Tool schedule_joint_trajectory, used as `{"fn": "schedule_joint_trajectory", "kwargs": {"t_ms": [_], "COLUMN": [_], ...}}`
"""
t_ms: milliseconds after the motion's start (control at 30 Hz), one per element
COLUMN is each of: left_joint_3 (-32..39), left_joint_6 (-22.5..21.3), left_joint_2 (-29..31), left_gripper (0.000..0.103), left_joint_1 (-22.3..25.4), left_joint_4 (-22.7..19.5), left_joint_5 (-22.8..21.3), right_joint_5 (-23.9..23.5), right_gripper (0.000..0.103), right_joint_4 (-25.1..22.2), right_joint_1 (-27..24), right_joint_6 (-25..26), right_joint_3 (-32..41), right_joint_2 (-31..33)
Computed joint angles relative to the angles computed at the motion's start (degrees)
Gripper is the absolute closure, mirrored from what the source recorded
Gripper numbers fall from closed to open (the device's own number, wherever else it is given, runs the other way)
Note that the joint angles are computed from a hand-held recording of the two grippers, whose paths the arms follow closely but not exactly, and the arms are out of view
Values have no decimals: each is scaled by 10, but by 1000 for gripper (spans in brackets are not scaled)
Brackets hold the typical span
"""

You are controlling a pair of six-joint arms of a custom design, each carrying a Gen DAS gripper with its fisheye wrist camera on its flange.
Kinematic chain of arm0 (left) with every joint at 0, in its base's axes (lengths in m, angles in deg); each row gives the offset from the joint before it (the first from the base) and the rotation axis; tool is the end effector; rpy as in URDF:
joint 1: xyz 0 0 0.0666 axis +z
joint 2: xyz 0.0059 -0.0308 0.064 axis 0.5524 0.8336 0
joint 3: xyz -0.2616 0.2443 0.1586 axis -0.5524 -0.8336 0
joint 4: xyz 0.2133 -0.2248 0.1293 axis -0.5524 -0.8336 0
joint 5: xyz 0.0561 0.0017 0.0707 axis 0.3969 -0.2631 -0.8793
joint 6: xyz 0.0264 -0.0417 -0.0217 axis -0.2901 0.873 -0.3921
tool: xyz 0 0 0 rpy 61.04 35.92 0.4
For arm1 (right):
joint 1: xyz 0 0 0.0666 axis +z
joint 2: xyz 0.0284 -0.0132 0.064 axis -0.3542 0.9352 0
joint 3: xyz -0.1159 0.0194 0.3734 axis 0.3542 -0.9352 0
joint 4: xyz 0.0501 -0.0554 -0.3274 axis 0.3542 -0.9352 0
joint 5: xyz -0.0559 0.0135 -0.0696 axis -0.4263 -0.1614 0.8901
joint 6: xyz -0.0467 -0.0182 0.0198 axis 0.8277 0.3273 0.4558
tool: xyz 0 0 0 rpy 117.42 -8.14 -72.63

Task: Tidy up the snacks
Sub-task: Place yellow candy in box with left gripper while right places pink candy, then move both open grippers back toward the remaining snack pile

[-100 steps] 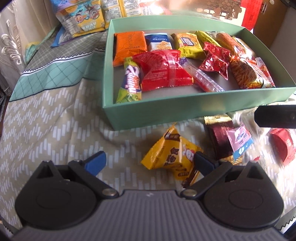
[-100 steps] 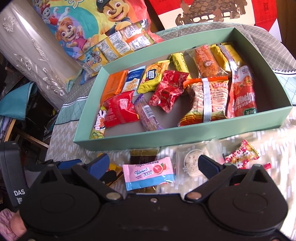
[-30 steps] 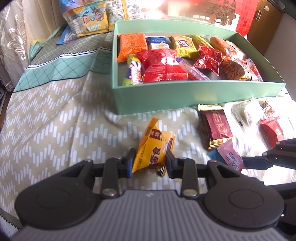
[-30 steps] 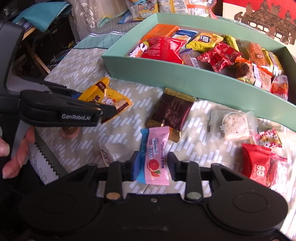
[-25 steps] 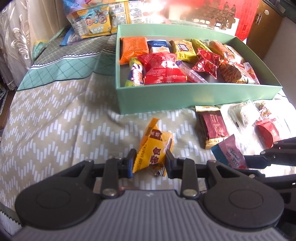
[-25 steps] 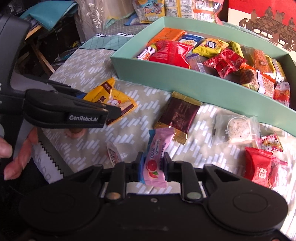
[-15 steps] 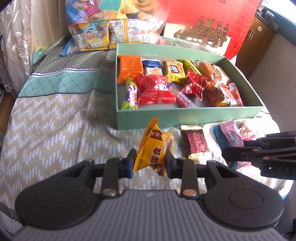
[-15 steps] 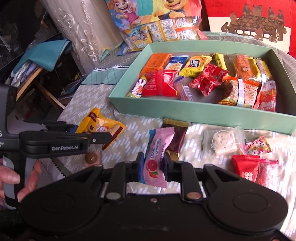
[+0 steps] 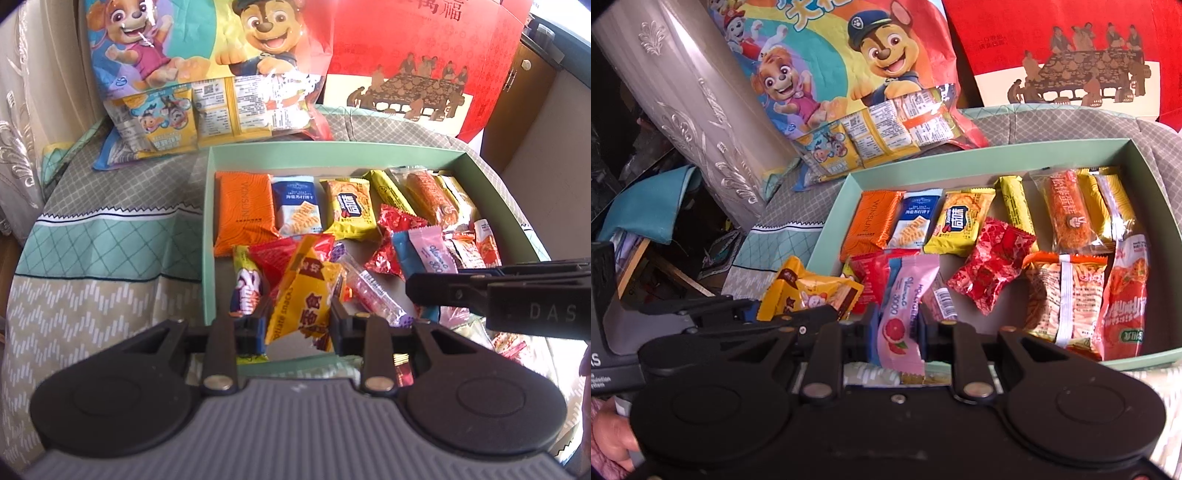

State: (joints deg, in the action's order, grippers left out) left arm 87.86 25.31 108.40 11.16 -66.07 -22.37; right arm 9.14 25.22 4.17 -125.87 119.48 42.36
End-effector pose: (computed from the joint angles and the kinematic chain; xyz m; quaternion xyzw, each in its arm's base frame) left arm 0.6158 -0.2620 0.3382 0.2785 0.9153 -0.1355 0.2577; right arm 0.5404 0.2439 0.3442 0.1893 0.9189 0.1252 0.3225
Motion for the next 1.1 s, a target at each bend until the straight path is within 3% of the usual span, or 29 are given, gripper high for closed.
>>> {"fn": "schedule_joint_trajectory", "kwargs": {"t_ms": [167,233,267,300,333,367,400,600,1100], "left_joint_3": [36,41,32,19,5,-22,-39,-42,-90], "left_joint_6": [-4,-8,-11,-13,-13,-14,-16,-7,-6], "left_joint_2": [26,29,24,17,10,-5,-14,-20,-65], "left_gripper": [72,68,62,37,24,7,1,0,0], "left_joint_1": [-2,-3,-4,-5,-5,-6,-7,-5,-15], "left_joint_4": [-20,-23,-15,-4,11,38,56,43,57], "left_joint_5": [-8,-13,-17,-23,-31,-44,-52,-62,-68], "right_joint_5": [-15,-30,-37,-37,-29,-18,-7,18,46], "right_gripper": [82,74,60,50,29,15,12,0,0], "right_joint_4": [2,2,5,7,11,16,23,34,31], "right_joint_1": [-9,-14,-17,-19,-18,-18,-16,-14,7], "right_joint_6": [-7,-15,-22,-26,-27,-27,-25,-36,-42], "right_joint_3": [15,19,18,16,12,6,-3,-30,-86], "right_joint_2": [23,28,28,27,25,21,13,-10,-66]}}
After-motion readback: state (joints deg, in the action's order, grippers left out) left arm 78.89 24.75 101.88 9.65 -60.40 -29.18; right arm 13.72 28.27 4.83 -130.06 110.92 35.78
